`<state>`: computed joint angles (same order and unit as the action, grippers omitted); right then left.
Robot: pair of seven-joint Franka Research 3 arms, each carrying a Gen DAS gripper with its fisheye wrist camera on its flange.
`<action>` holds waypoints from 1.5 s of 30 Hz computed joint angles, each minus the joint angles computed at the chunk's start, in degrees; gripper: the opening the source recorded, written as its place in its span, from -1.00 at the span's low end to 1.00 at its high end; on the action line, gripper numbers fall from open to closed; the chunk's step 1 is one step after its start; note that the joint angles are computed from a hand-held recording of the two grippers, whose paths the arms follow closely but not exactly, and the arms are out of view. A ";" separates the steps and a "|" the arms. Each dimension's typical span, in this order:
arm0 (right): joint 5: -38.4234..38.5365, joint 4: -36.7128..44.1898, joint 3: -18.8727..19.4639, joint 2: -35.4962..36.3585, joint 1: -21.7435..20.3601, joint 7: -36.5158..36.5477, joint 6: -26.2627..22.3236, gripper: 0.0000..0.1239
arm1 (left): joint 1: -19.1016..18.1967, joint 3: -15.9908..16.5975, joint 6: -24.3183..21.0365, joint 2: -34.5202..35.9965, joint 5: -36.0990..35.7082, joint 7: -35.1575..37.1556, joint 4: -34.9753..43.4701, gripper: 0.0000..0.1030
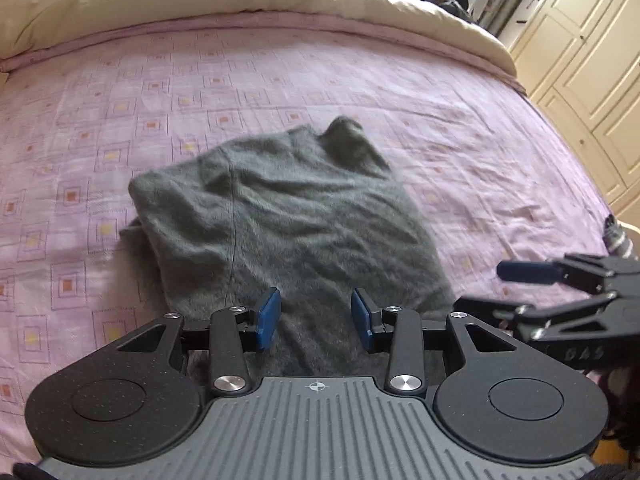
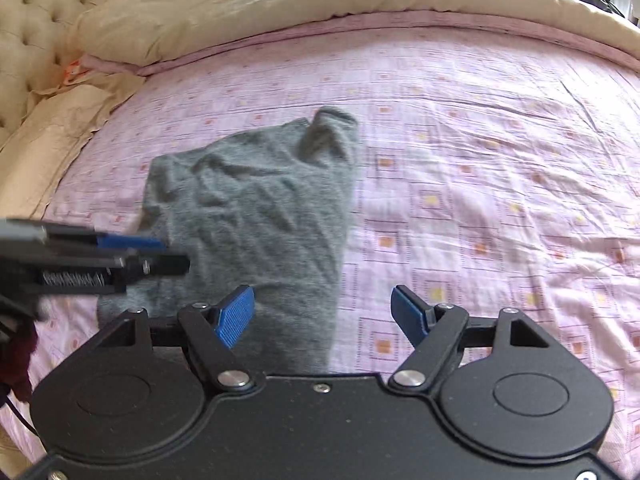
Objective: Fold small clothes
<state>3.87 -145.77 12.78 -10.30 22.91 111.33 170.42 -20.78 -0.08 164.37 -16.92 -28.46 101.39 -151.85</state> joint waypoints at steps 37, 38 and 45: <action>21.82 26.27 0.35 23.23 -1.13 -27.60 -1.09 0.22 | 0.56 2.63 -2.28 -6.25 -10.89 0.96 -4.08 0.18; 27.01 24.89 2.42 22.05 -2.71 -30.58 -1.58 0.23 | 0.91 2.63 -2.53 -7.16 -10.57 -0.36 -4.73 0.22; 52.42 18.15 4.36 15.94 -2.51 -39.44 -6.67 0.23 | 3.29 4.60 -2.96 -5.78 -7.14 -5.57 -4.06 0.25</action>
<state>56.29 -127.63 17.14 5.65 20.40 71.89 163.76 -17.49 4.52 161.41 -22.70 -35.60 95.83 -155.91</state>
